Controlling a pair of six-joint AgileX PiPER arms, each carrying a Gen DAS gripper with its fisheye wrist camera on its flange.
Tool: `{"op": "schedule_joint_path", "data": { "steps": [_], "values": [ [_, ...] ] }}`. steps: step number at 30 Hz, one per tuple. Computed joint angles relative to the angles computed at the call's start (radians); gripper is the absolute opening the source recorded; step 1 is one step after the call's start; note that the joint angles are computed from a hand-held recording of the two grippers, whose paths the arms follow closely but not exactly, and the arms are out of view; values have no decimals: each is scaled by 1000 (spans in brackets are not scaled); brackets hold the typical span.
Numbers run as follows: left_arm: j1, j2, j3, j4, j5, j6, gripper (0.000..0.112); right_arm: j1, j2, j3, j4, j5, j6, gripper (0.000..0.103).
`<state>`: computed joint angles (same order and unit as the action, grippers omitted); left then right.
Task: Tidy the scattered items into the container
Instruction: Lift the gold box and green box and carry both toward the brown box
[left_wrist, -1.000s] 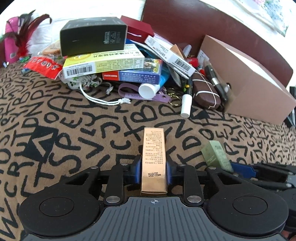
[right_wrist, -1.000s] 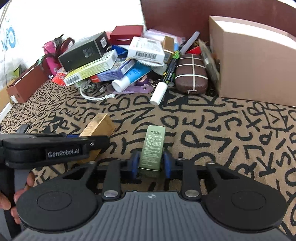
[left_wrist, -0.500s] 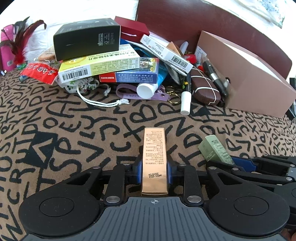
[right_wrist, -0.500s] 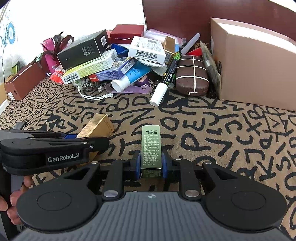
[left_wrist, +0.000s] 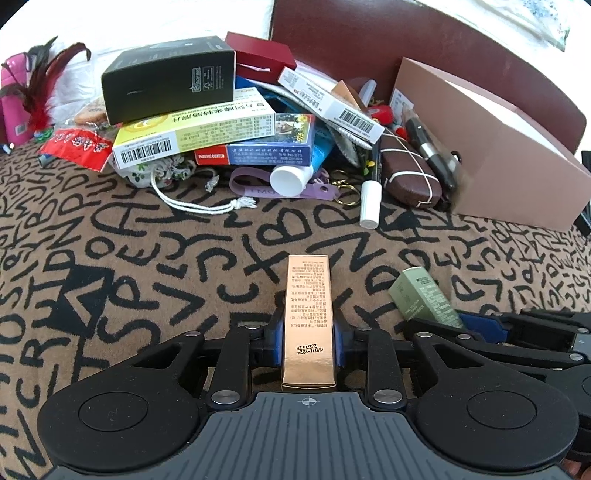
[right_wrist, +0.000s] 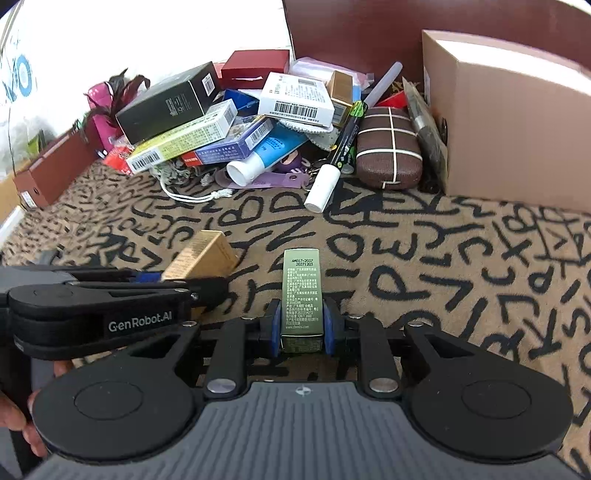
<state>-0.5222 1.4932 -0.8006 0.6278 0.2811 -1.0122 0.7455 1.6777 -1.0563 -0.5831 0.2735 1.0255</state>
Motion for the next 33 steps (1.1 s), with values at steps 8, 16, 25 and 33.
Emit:
{"op": "schedule_joint_path", "data": {
  "steps": [8,16,25,33],
  "values": [
    [-45,-91,-25,-165,25,132,23,-44,-138,93,175,-65,-139,25],
    [-93,-59,-174,-213,73,210,23,-114,-235,104,212,-64,-255,25],
    [-101,56,-179,-272,129,255,24,-155,-170,132,505,18,-580,27],
    [-72,105,-164,-279,75,282,39,-151,-110,84,517,27,-615,26]
  ]
}}
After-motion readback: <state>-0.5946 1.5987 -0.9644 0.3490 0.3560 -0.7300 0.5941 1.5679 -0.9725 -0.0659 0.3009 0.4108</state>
